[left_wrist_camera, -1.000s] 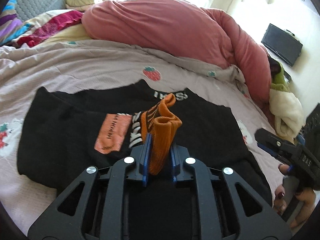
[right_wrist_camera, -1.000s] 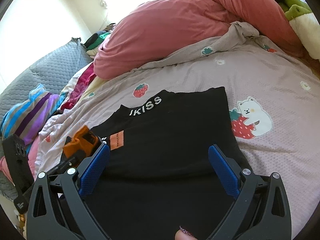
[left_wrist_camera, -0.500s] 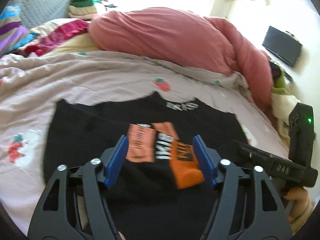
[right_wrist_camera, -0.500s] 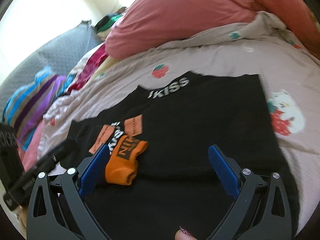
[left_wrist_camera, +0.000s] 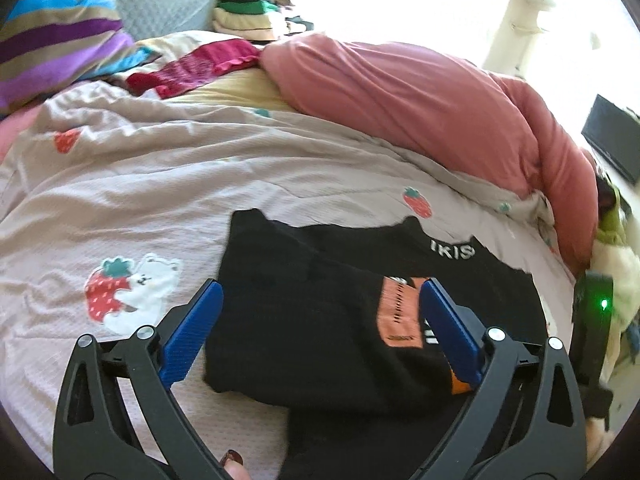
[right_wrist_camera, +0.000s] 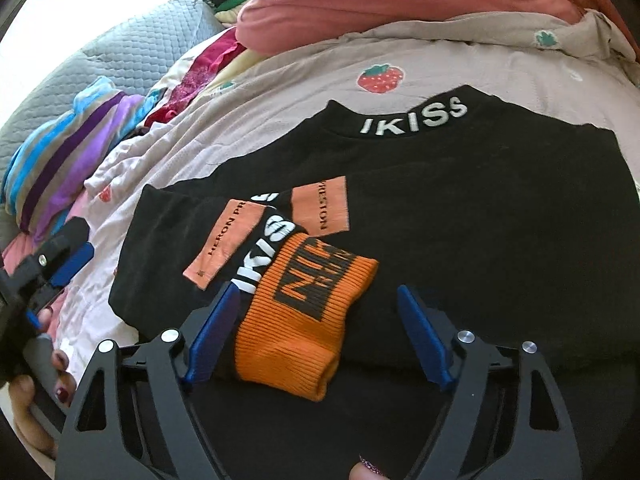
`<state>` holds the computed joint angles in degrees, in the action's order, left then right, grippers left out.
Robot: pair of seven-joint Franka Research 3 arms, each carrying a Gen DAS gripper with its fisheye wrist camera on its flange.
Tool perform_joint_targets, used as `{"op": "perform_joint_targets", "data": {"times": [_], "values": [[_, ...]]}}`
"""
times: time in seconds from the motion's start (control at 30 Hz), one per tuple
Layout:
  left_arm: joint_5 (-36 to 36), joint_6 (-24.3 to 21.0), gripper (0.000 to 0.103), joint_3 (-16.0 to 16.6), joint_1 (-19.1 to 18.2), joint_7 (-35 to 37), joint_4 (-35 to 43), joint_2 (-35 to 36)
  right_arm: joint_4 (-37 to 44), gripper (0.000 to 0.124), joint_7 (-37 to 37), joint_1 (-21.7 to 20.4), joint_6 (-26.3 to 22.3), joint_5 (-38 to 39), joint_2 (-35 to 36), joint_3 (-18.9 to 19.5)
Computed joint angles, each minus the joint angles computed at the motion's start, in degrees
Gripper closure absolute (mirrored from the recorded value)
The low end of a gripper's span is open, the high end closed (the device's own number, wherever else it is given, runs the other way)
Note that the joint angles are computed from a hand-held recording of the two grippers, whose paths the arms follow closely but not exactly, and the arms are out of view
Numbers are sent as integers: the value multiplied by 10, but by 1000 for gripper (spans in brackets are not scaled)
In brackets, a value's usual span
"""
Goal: Fold small clothes
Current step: 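Grasp the second sock on the sweatshirt with the right tool, then lift the sock with the right tool above the sweatshirt collar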
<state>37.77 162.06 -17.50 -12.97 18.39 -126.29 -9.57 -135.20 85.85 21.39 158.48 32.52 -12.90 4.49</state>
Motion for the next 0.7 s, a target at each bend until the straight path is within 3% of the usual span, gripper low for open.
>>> {"op": "perform_joint_targets", "data": {"times": [0.17,0.23,0.37,0.43,0.7], "values": [[-8,2,11,4,8,-15,-18,-15,6,67,6,1,10,-6,10,5],[-9,0,11,3,11,-20,-21,-18,8,82,-15,9,10,12,13,-2],[-20,-4,11,4,12,-16,-28,-25,9,94,-56,19,17,37,13,-5],[-20,-4,11,2,14,-16,-30,-28,9,113,-82,25,21,52,10,-7],[-16,10,11,-1,27,-34,-45,-43,25,114,-154,38,18,83,-8,-9]]}}
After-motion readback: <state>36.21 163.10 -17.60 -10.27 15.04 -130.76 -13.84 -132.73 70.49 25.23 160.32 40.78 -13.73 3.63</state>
